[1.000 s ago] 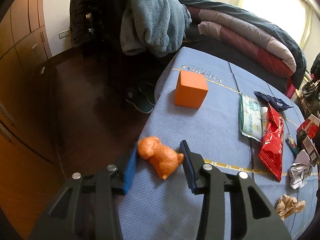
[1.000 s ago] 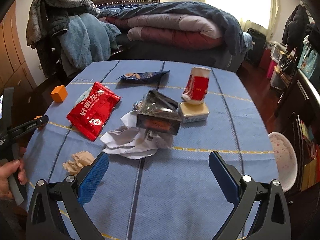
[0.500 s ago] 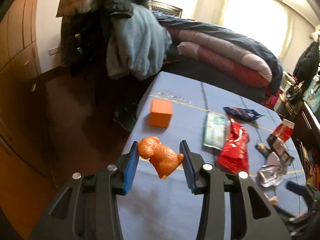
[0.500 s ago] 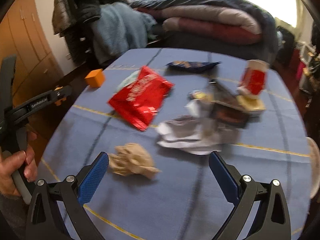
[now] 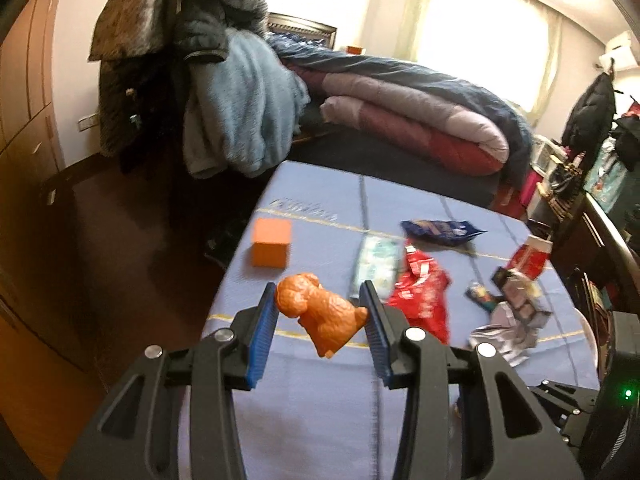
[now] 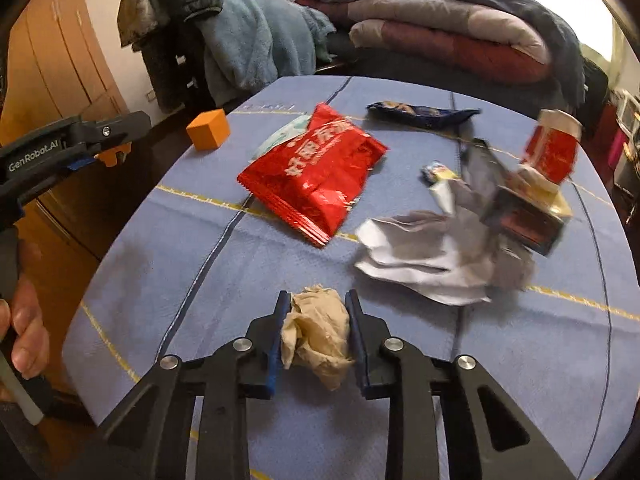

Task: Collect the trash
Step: 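Grasp the crumpled tan tissue with the right tool and lift it, then carry both items over the pink-dotted wastebasket and open both tools to drop them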

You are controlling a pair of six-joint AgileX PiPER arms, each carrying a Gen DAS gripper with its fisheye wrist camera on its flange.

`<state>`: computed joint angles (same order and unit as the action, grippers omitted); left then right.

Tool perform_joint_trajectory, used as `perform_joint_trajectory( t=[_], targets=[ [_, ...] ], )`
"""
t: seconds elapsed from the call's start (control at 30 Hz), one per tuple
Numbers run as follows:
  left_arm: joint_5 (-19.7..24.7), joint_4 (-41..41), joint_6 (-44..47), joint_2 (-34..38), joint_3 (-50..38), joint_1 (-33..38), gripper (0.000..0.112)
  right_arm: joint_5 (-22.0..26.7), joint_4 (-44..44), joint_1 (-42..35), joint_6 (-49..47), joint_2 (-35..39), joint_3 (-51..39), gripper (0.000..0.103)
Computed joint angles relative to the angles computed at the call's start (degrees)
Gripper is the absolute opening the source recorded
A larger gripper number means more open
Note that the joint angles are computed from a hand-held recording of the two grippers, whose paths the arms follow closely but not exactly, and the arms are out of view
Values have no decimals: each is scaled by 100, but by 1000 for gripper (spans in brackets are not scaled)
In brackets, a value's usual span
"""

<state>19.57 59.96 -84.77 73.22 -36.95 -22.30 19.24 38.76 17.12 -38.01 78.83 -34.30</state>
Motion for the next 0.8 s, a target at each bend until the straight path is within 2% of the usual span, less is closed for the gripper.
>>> perform_joint_trajectory(
  t=[0.1,0.2,0.3,0.4,0.6,0.8],
  targets=[
    [330,-33,-6,-51,-219,-506,42,243,436,-478,-603,-357,172,27],
    [621,40,-123,-2,-491,-1058,42,756,900,-1272,-1309,-801,326,27],
    [900,166,-209,210,-902,-1663,42,1345,1306,-2311,-2036,-1141,409,27],
    [1088,306,-250,570,-1401,-2213,42,2157,1598,-3675,-2787,-1322,351,27],
    [932,146,136,1587,-2642,-2891,42,3073,1891,-5655,-3805,-1261,98,27],
    [616,-848,1457,2803,-4252,-3233,42,3211,2238,-7033,-4565,-660,-375,29]
  ],
)
